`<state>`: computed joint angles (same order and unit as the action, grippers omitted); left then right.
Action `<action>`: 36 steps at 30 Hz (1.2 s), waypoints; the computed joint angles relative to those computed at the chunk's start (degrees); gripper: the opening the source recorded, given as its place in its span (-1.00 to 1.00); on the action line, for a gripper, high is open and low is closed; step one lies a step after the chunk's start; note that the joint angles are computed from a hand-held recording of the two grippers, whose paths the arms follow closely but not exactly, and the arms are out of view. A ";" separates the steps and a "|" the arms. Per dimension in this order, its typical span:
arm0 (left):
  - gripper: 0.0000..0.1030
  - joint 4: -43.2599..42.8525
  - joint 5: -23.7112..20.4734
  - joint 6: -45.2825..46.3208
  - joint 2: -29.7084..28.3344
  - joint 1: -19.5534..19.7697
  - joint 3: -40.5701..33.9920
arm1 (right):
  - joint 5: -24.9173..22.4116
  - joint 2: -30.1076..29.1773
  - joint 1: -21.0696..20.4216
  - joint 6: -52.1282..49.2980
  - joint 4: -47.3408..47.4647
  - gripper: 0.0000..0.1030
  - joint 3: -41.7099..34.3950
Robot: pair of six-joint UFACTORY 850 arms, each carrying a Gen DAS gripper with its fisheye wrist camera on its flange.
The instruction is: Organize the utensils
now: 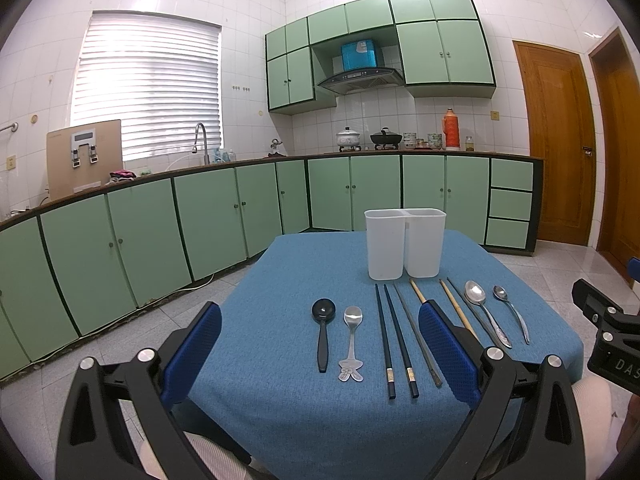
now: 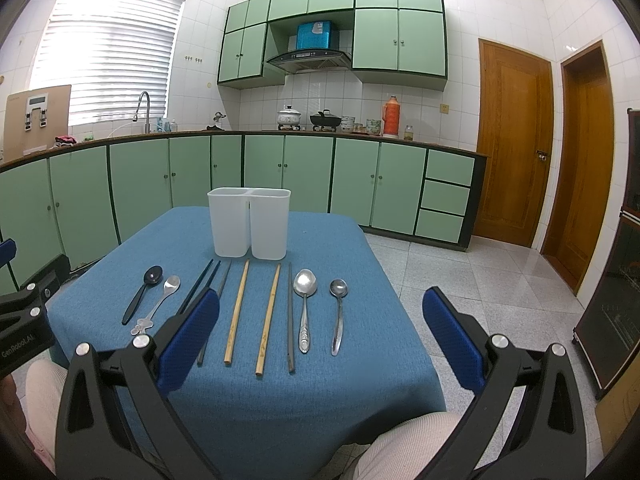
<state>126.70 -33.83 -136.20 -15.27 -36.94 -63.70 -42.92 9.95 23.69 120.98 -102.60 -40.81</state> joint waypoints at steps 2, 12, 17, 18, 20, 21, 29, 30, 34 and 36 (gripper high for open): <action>0.88 0.04 0.00 -0.05 0.02 0.00 0.03 | 0.03 0.00 -0.02 0.03 -0.02 0.91 0.00; 0.88 0.06 -0.03 -0.12 -0.02 -0.01 0.02 | 0.06 -0.10 -0.08 0.11 -0.12 0.91 -0.02; 0.88 0.07 -0.05 -0.14 -0.01 -0.01 0.04 | 0.04 -0.15 -0.14 0.05 -0.12 0.91 -0.08; 0.88 0.08 0.01 -0.14 -0.05 0.00 0.01 | 0.02 -0.15 -0.14 0.17 -0.21 0.91 -0.06; 0.88 0.16 0.24 -0.16 -0.01 0.28 0.10 | 0.01 -0.30 -0.29 0.16 -0.21 0.91 -0.16; 0.88 0.11 0.52 -0.10 -0.16 0.46 -0.06 | 0.03 -0.47 -0.45 0.02 -0.13 0.91 -0.28; 0.88 -8.62 5.17 8.02 -4.31 4.05 -5.98 | 0.23 -4.81 -4.16 -1.95 0.84 0.91 -3.92; 0.88 -10.18 5.78 9.78 -5.24 4.51 -7.26 | 0.68 -5.72 -5.62 -2.37 0.46 0.91 -4.54; 0.88 -19.16 9.09 20.30 -10.19 6.41 -14.14 | 1.23 -8.89 -8.20 -4.99 0.55 0.91 -7.71; 0.88 -25.90 10.71 28.35 -13.09 7.09 -18.25 | 1.68 -10.30 -9.03 -6.02 0.71 0.91 -9.11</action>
